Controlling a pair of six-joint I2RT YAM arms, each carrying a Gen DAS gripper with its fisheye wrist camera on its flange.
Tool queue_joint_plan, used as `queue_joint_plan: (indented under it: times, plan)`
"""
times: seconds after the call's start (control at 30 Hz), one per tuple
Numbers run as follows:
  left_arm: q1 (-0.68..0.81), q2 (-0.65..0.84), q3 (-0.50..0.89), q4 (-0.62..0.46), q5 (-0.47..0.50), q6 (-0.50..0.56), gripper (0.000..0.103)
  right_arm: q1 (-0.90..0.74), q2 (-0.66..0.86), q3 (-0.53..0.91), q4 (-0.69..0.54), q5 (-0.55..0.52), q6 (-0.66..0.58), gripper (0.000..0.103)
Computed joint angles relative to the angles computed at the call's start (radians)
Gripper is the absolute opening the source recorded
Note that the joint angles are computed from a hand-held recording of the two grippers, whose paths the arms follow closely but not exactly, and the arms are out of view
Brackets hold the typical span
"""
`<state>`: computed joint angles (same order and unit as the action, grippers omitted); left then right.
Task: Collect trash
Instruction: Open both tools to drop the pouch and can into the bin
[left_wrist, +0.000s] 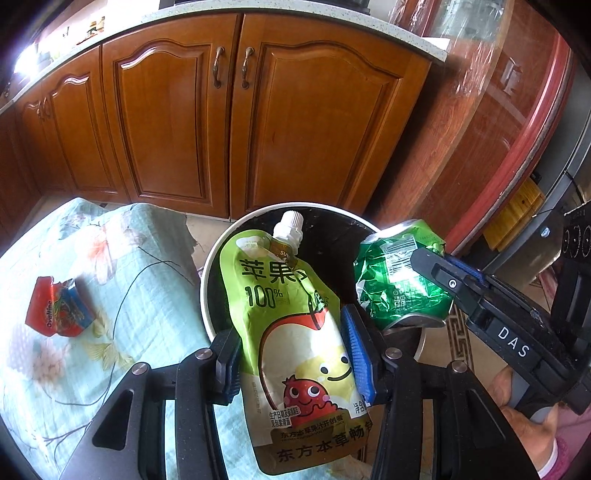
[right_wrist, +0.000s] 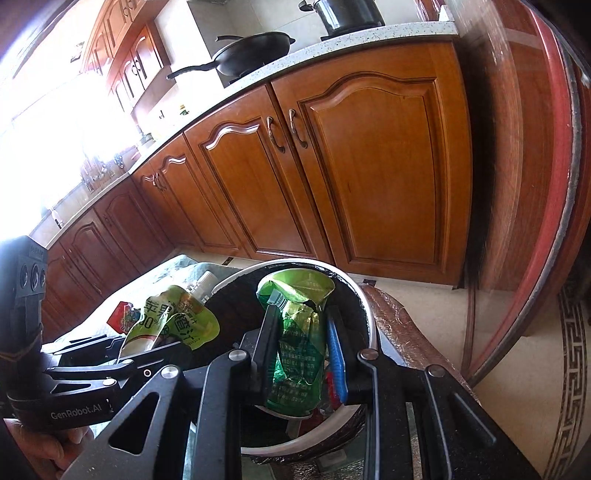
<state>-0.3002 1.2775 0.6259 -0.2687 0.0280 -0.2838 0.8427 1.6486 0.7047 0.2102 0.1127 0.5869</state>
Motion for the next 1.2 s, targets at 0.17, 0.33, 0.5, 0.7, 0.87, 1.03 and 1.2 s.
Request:
queue_joint_plan:
  times: [0.17,0.33,0.5,0.7,0.87,1.03,1.2]
  plan:
    - [-0.022,0.037,0.019,-0.001,-0.017,-0.011,0.047,-0.010,0.031,0.028,-0.019,-0.014,-0.002,0.025]
    - [-0.017,0.066,0.032,0.001,-0.009,-0.016,0.047,-0.022,0.057,0.047,-0.024,-0.031,-0.005,0.025]
    - [-0.013,0.080,0.046,-0.004,-0.006,-0.016,0.048,-0.033,0.084,0.070,-0.039,-0.047,-0.014,0.025]
    - [-0.021,0.076,0.066,-0.038,-0.021,-0.018,0.053,-0.053,0.119,0.110,-0.076,-0.075,-0.012,0.028]
    - [-0.015,0.022,0.036,-0.038,-0.025,-0.019,0.060,-0.059,0.101,0.095,-0.075,-0.067,0.008,0.035]
    - [0.011,-0.122,-0.052,-0.060,-0.031,-0.016,0.060,-0.055,0.043,0.047,-0.057,-0.067,0.035,0.038]
    - [0.049,-0.383,-0.209,-0.122,-0.015,-0.083,0.070,-0.005,-0.017,-0.002,-0.030,-0.040,0.081,0.076]
